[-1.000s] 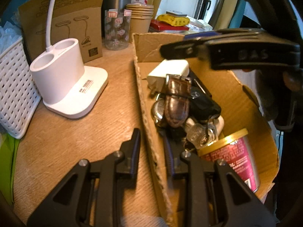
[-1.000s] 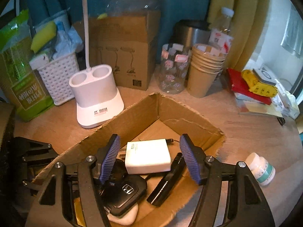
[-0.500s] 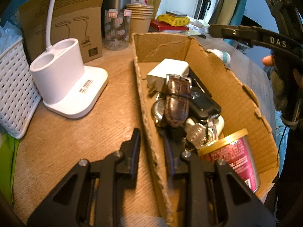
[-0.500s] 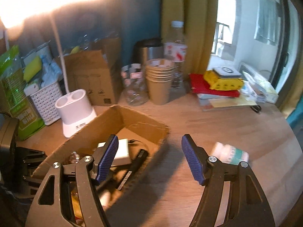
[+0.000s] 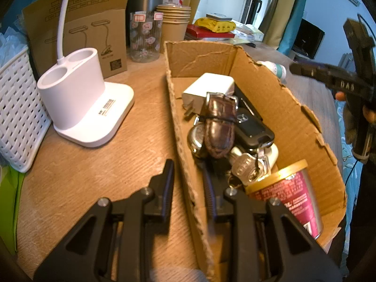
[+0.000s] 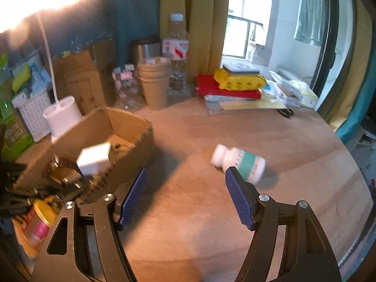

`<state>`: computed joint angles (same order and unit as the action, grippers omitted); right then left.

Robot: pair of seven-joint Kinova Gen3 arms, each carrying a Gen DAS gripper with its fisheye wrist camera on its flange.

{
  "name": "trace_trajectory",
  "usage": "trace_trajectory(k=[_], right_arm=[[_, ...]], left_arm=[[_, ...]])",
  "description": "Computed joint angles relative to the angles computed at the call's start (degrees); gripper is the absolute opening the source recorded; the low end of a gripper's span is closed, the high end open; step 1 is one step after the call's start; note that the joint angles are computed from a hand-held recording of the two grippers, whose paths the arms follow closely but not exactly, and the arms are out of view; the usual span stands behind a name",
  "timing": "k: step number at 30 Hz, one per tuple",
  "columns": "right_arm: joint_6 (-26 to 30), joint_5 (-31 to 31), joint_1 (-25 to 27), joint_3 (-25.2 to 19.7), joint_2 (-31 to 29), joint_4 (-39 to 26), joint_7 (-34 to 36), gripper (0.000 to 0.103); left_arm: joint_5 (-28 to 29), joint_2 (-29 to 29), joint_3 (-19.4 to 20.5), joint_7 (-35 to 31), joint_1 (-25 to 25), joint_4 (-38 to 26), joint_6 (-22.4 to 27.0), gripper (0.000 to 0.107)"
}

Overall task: Organize rigid objects
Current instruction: 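Move the right gripper toward the white medicine bottle, then close the right gripper around the white medicine bottle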

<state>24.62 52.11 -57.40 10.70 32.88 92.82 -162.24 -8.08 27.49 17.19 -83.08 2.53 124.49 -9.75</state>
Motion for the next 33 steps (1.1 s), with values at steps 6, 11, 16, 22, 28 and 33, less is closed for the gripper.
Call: trace_trajectory(k=[6,11,16,22,28,33], right_arm=[[3.64,3.05,-0.85,0.41,1.08,2.12,-0.85,0.073],[4.32,7.93,-0.30,0.20,1.92,4.19,-4.23,0.075],[2.26,8.71,3.58,-2.23,1.73,5.46,-3.71,0.077],[-5.69,2.50,10.79,-4.48,0.67,5.42,3.53,0.077],[-3.64,-4.95,13.59,-5.50,2.13,1.32,13.19,0.078],[-3.54,-10.21,16.40,-7.37,3.75,-1.53,21.94,0.078]], left_arm=[[-0.10,0.00,-0.03,0.09,0.01,-0.01,0.00,0.027],[-0.16,0.00,-0.01,0.13,-0.03,-0.01,0.00,0.027],[-0.18,0.00,-0.01,0.16,-0.02,-0.02,0.01,0.027],[-0.22,0.00,0.01,0.17,-0.06,-0.02,0.01,0.027],[-0.19,0.02,0.00,0.20,-0.01,-0.01,-0.01,0.027],[-0.25,0.01,0.06,0.22,-0.09,-0.02,0.02,0.027]])
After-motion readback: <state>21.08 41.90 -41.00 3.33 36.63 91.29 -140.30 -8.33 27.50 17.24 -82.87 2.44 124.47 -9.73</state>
